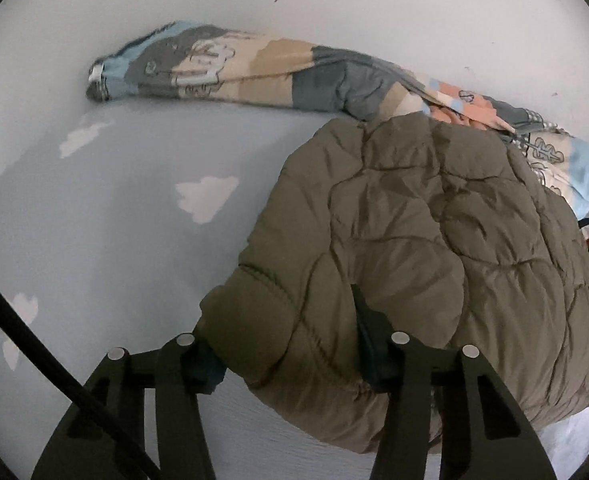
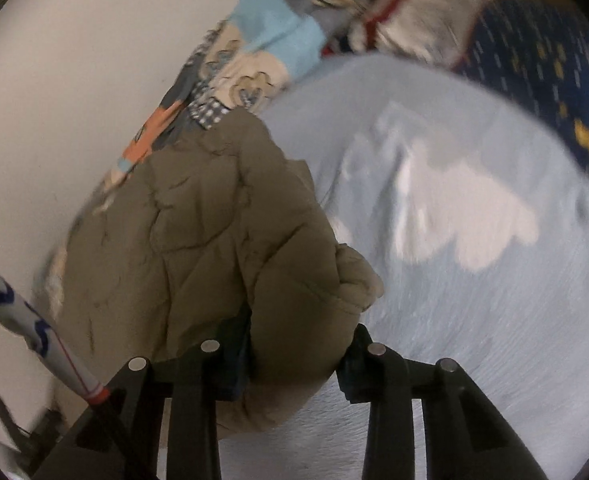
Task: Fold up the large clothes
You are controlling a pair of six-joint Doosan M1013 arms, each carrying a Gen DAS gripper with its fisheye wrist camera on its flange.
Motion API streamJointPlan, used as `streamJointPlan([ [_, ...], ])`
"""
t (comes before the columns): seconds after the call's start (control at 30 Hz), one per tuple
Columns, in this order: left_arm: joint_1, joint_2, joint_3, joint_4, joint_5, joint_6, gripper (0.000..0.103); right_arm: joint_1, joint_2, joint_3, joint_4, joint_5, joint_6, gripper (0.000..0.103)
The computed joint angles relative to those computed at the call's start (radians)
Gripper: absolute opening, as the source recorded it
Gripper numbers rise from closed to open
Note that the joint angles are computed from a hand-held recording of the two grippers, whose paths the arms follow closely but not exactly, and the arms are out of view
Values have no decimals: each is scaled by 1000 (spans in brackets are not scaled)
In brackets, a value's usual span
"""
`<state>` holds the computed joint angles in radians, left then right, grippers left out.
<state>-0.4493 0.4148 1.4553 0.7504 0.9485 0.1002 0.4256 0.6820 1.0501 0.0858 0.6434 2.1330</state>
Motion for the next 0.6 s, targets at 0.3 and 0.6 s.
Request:
streamJointPlan([
  [0.3,-23,-42,12,95,13,-48,47,57,-11,-45,-315,23,4,32],
  [0.6,-58,-98,36,124,42,-50,47,65,-82,15,-316,-12,-74,31],
])
